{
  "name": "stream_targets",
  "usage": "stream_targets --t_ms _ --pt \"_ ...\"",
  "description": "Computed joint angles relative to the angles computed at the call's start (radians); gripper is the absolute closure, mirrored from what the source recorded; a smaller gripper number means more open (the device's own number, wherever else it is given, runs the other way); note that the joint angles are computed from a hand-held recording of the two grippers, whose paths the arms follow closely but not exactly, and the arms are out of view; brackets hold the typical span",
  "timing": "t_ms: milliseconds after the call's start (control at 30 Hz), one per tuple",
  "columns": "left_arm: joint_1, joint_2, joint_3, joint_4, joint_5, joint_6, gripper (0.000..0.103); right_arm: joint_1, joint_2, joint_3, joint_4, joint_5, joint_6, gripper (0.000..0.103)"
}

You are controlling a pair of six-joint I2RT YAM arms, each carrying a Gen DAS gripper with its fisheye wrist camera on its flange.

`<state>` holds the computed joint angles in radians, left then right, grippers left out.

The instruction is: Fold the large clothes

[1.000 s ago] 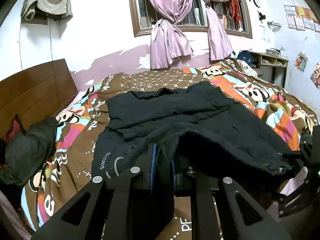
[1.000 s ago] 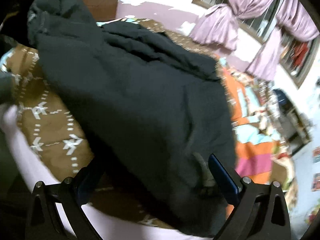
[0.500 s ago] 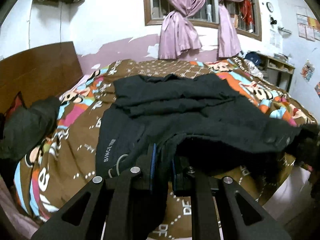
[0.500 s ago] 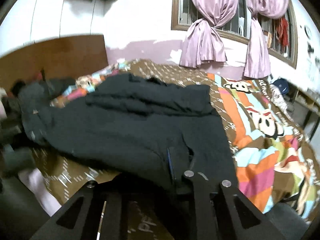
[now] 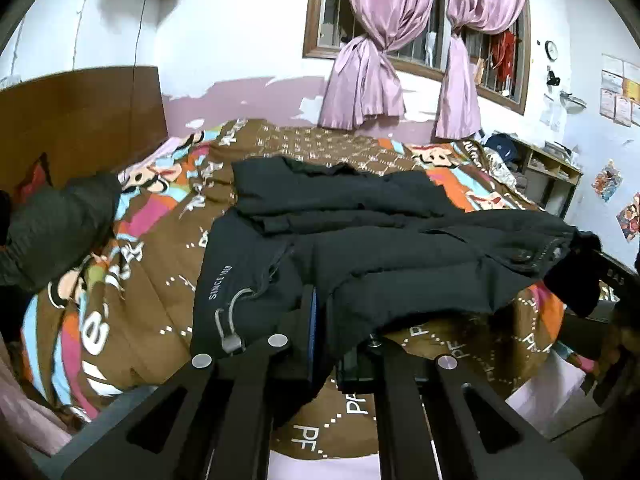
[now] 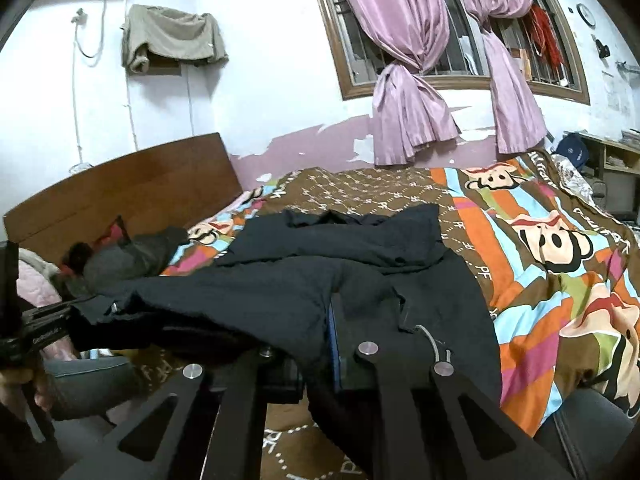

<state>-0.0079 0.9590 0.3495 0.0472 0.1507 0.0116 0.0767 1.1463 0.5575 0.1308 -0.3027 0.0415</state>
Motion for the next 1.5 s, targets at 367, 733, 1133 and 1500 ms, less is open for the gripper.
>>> stream_targets --t_ms 367,733,1133,1500 --pt "0.112 -0.411 0.040 -0.407 0.124 0.066 0.101 -0.026 -0.305 -0.004 -0.277 -0.084 -0.020 0.095" --pt "0.173 -0.405 0.084 -0.578 0.316 0.184 0.094 0.010 -0.026 0.304 -0.374 -0.083 -0.010 0.095" --pt "-0.094 -0.599 0.005 -0.667 0.188 0.075 0.030 0.049 0.076 0.412 -0.403 -0.070 0.015 0.095" --pt "-0.523 -0.170 -0.104 -0.294 -0.466 -0.220 0.067 0.029 0.038 0.342 -0.352 -0.096 0.033 0.095"
